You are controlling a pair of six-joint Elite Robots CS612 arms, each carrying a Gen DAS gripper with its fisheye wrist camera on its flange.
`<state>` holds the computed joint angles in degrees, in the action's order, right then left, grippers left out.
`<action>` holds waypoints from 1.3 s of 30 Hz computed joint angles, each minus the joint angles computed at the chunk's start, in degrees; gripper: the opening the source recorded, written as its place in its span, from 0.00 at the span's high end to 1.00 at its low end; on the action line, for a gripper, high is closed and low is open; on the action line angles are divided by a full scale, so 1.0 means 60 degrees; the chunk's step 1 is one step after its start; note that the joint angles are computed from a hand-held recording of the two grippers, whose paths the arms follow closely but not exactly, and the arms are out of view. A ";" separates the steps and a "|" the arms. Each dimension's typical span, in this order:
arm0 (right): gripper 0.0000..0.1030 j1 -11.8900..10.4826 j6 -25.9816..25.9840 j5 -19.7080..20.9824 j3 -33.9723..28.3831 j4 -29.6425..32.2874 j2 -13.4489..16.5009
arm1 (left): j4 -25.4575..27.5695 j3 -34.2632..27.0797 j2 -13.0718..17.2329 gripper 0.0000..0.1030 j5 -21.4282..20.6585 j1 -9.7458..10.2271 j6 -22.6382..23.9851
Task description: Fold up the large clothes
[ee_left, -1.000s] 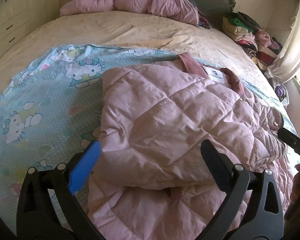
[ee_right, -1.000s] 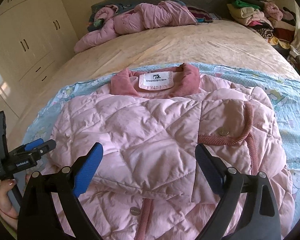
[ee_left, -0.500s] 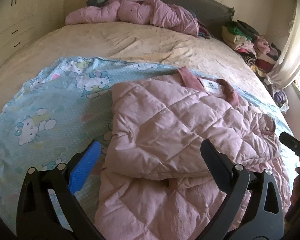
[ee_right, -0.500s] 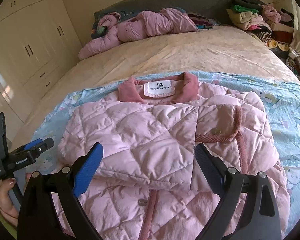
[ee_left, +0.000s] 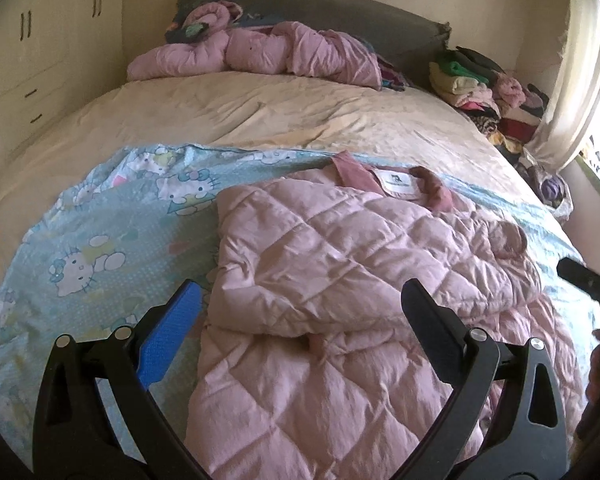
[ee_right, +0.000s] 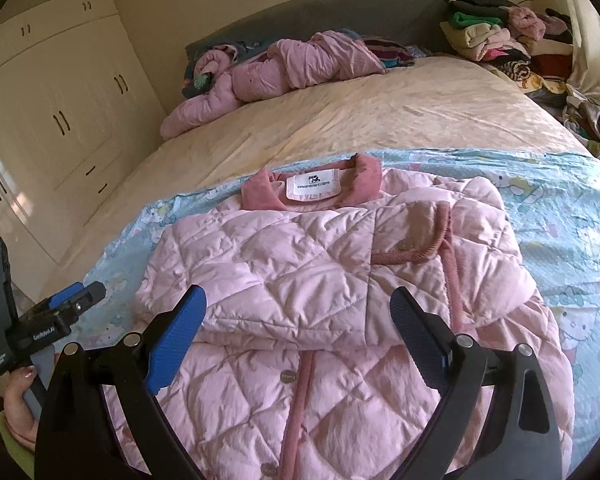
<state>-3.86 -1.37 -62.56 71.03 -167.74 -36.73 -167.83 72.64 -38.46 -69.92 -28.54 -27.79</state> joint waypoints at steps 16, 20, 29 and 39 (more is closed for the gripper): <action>0.10 -0.0221 0.0292 0.0332 0.1233 -0.0998 -0.0712 | -0.0926 0.1365 -0.0669 0.09 0.0415 -0.0395 -0.0416; 0.10 -0.0299 0.0353 0.0476 0.1559 -0.1299 -0.0943 | -0.1100 0.1673 -0.0864 0.09 0.0515 -0.0511 -0.0482; 0.10 -0.0490 0.0338 0.0801 0.2442 -0.2003 -0.1501 | -0.1362 0.2348 -0.1326 0.09 0.0879 -0.0779 -0.0477; 0.10 -0.0777 0.0447 0.1229 0.3292 -0.2781 -0.2035 | -0.1743 0.3039 -0.1830 0.09 0.1456 -0.1078 -0.0648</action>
